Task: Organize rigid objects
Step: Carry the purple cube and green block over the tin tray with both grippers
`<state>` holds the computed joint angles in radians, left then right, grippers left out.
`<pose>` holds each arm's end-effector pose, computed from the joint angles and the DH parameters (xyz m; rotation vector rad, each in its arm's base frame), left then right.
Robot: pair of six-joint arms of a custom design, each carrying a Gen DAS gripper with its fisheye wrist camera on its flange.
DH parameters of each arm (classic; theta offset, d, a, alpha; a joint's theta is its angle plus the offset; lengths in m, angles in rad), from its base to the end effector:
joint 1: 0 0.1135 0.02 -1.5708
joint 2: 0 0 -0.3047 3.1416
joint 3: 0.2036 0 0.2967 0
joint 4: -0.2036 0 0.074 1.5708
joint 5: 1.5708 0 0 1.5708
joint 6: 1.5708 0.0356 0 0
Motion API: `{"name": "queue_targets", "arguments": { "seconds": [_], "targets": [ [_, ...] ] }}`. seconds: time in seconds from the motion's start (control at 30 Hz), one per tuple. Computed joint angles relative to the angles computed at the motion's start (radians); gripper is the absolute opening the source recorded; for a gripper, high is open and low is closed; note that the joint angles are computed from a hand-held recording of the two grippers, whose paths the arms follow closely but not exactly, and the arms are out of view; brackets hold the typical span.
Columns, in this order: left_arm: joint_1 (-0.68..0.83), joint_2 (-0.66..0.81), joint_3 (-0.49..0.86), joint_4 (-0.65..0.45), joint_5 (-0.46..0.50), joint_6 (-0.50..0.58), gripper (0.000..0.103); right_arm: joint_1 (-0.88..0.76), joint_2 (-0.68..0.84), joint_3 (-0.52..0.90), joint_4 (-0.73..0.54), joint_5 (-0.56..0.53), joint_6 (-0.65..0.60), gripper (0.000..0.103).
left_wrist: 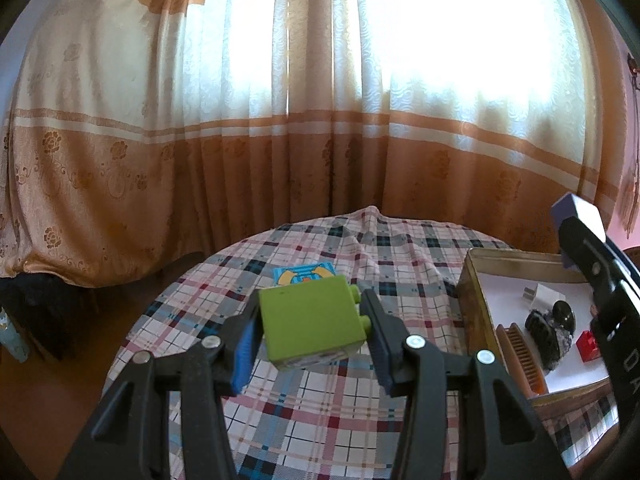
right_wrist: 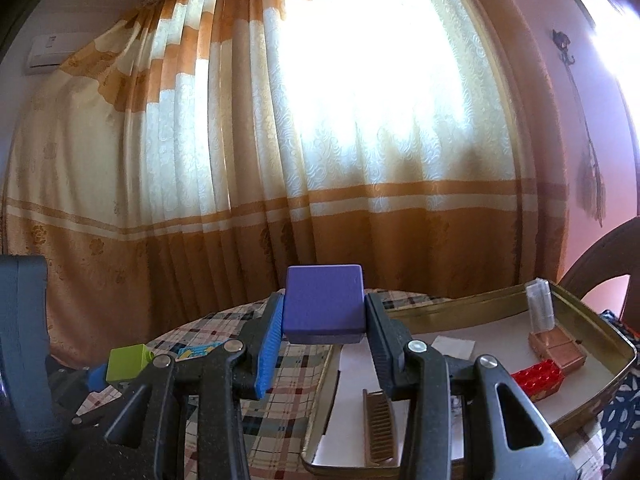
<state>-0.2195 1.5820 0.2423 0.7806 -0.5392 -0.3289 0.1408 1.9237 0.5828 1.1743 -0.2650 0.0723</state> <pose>0.2353 -0.0338 0.0936 -0.4208 2.0079 0.2353 0.3520 0.0593 0.1122 -0.2550 1.7284 0.3862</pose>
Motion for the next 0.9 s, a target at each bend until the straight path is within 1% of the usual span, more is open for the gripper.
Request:
{"name": "queue_targets", "arguments": {
  "seconds": [0.27, 0.43, 0.63, 0.8, 0.9],
  "targets": [
    [0.001, 0.001, -0.004, 0.008, 0.004, -0.004, 0.047, -0.046, 0.003, 0.002, 0.018, 0.008, 0.006, 0.043],
    [-0.004, 0.003, 0.001, -0.005, -0.008, -0.003, 0.047, -0.083, 0.002, 0.007, 0.021, 0.011, -0.001, 0.043],
    [-0.002, -0.003, 0.007, -0.03, 0.016, -0.028, 0.047, -0.139, -0.004, 0.022, -0.017, -0.014, 0.01, 0.043],
    [-0.05, -0.001, 0.014, -0.036, -0.002, -0.037, 0.047, -0.175, -0.008, 0.018, -0.019, -0.024, -0.003, 0.043],
    [-0.064, 0.0, 0.022, -0.052, 0.02, -0.066, 0.047, -0.201, -0.014, 0.025, -0.045, -0.041, 0.006, 0.043]
  ]
}}
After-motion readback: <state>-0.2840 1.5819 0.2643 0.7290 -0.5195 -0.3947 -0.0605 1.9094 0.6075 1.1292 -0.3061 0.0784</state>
